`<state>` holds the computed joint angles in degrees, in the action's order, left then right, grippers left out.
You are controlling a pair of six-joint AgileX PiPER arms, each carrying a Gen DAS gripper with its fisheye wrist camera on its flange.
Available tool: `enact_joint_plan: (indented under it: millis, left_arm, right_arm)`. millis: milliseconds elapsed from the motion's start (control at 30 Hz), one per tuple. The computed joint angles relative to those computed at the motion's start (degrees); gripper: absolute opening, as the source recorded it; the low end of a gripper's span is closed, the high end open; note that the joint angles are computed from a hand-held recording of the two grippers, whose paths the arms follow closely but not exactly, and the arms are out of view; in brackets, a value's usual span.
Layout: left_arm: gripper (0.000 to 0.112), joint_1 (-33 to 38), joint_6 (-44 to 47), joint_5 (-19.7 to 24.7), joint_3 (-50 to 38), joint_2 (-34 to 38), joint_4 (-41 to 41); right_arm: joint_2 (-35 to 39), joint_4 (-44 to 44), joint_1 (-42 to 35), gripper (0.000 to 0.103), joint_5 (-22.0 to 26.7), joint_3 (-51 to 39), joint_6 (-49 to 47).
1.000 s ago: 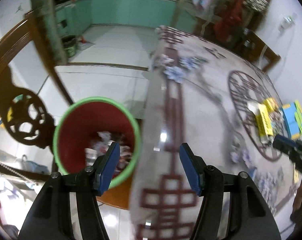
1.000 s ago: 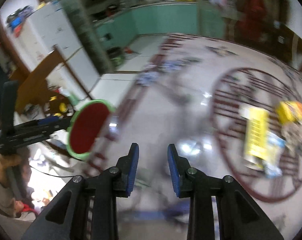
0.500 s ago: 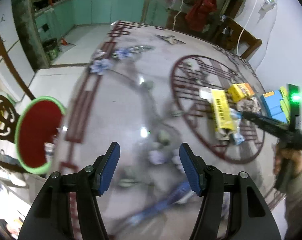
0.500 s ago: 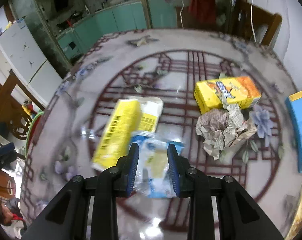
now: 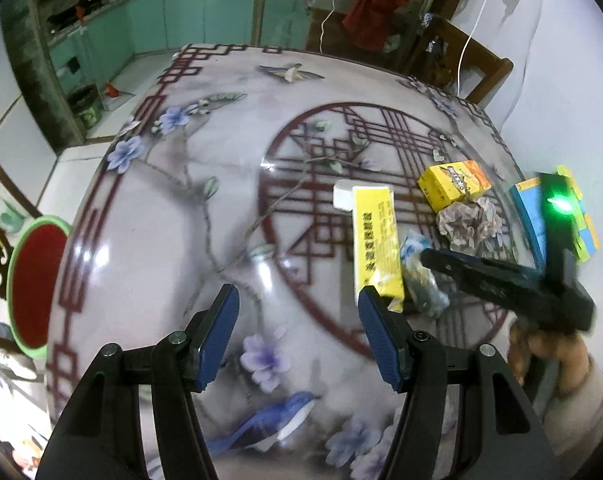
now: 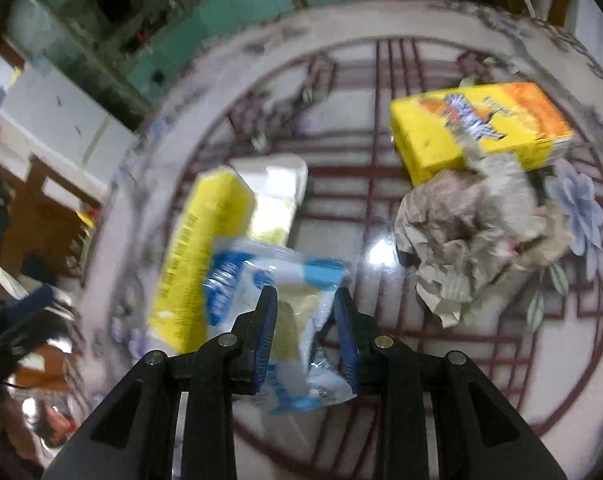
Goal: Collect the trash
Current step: 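Grasp yellow medicine packet with left gripper while right gripper grasps blue-white bag, then carry the yellow packet and blue-white bag over the red bin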
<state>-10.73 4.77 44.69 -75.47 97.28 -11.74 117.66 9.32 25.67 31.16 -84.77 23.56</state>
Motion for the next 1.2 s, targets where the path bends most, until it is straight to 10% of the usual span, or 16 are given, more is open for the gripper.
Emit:
enact_joint_plan:
  millis: [133, 333, 467, 600, 900, 967, 1200]
  left_arm:
    - [0.061, -1.99, -2.88, 0.51, -3.36, 2.94, 1.70]
    - [0.061, -3.50, -6.73, 1.70, -7.40, 6.06, 3.80]
    - [0.062, -4.27, -7.85, 2.72, -9.34, 7.36, 5.29]
    - [0.063, -5.52, -8.13, 3.79, -11.61, 9.49, 5.57]
    - [0.064, -9.21, -6.83, 7.02, -19.10, 19.47, 3.76]
    - [0.039, -8.74, -5.99, 8.36, -20.71, 21.77, 1.16]
    - [0.039, -8.51, -3.51, 6.51, -16.12, 16.68, -0.03]
  right_arm:
    - [-4.11, -9.04, 5.27, 0.065, -2.23, 3.30, 4.60]
    - [1.55, -22.80, 10.29, 0.067, 5.87, -3.15, 11.32]
    - [3.92, -21.15, 8.55, 0.032, 6.04, -3.29, 9.76]
    - [0.01, -12.85, 4.62, 0.024, -1.22, 3.65, 4.72]
    - [-13.19, -19.90, 1.69, 0.022, -5.53, 16.90, 16.63]
    - [-14.21, -19.25, 1.66, 0.022, -5.58, 17.75, 17.03]
    - [-16.37, -21.23, 3.61, 0.022, -5.27, 17.12, 20.24]
